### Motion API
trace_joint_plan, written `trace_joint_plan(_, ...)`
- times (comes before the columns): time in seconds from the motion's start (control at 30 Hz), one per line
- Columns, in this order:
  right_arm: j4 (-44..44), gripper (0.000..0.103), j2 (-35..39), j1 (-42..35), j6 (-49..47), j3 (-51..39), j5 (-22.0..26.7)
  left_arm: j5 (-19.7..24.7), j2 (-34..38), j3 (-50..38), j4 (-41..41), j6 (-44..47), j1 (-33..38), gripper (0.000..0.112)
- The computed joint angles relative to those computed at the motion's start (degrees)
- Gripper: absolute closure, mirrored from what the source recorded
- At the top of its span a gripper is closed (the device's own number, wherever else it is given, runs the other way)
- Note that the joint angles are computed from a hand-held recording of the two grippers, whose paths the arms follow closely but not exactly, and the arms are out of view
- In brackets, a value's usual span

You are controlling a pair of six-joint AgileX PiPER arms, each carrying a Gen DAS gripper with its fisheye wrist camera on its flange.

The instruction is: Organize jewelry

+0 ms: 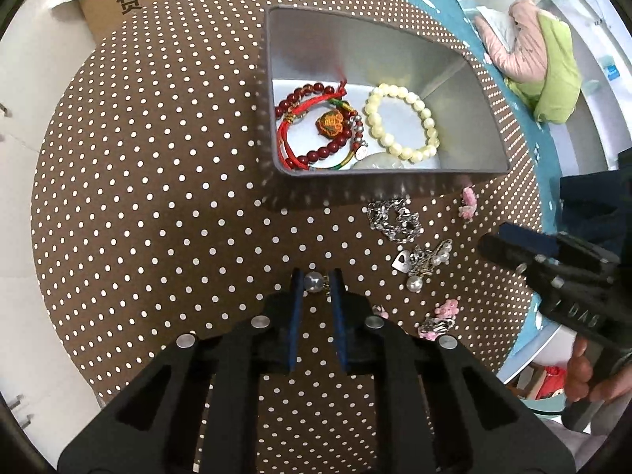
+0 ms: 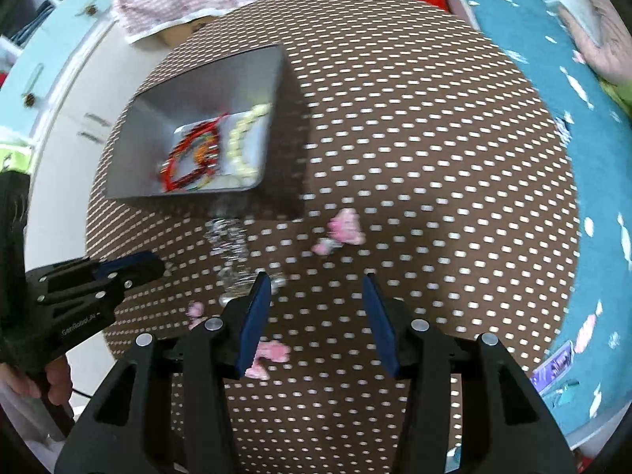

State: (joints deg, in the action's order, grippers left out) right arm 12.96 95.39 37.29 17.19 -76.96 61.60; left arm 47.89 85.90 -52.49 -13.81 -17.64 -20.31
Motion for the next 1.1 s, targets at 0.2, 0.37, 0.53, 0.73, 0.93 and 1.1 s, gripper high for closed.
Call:
trace_joint_plan(0.2, 3.3, 0.063, 2.8, 1.4, -2.9, -2.1, 0.2, 1.2, -3.6, 0.2, -0.7, 1.2, 1.9, 0.098)
trace_joint_plan(0.37, 3.9, 0.08, 5.8, 2.8, -3.7, -3.7, 0.4, 2.7, -7.2, 1.3, -0.8, 1.3, 3.1, 0.098)
trace_joint_plan(0.53, 1.0, 0.088, 7.6, 5.9, -0.7, -5.4, -0.2, 4.4, -10.1, 2.5, -0.2, 0.3, 3.2, 0.098)
trace_joint_plan(0.73, -2.5, 0.09, 8.0, 9.1, 3.1, -7.5, 0.6, 5.0, -13.2, 4.3, 0.3, -0.2, 3.5, 0.098)
trace_joint_plan(0.93, -0.9, 0.103, 5.5, 9.5, 5.0, -3.9, -2.1, 7.5, -17.0, 4.2, 0.8, 0.6, 4.9, 0.098)
trace_joint_plan(1.1, -0.7, 0.1, 5.2, 9.7, 8.1, -3.9, -0.5, 8.6, -18.3, 3.5, 1.7, -0.4, 3.9, 0.098)
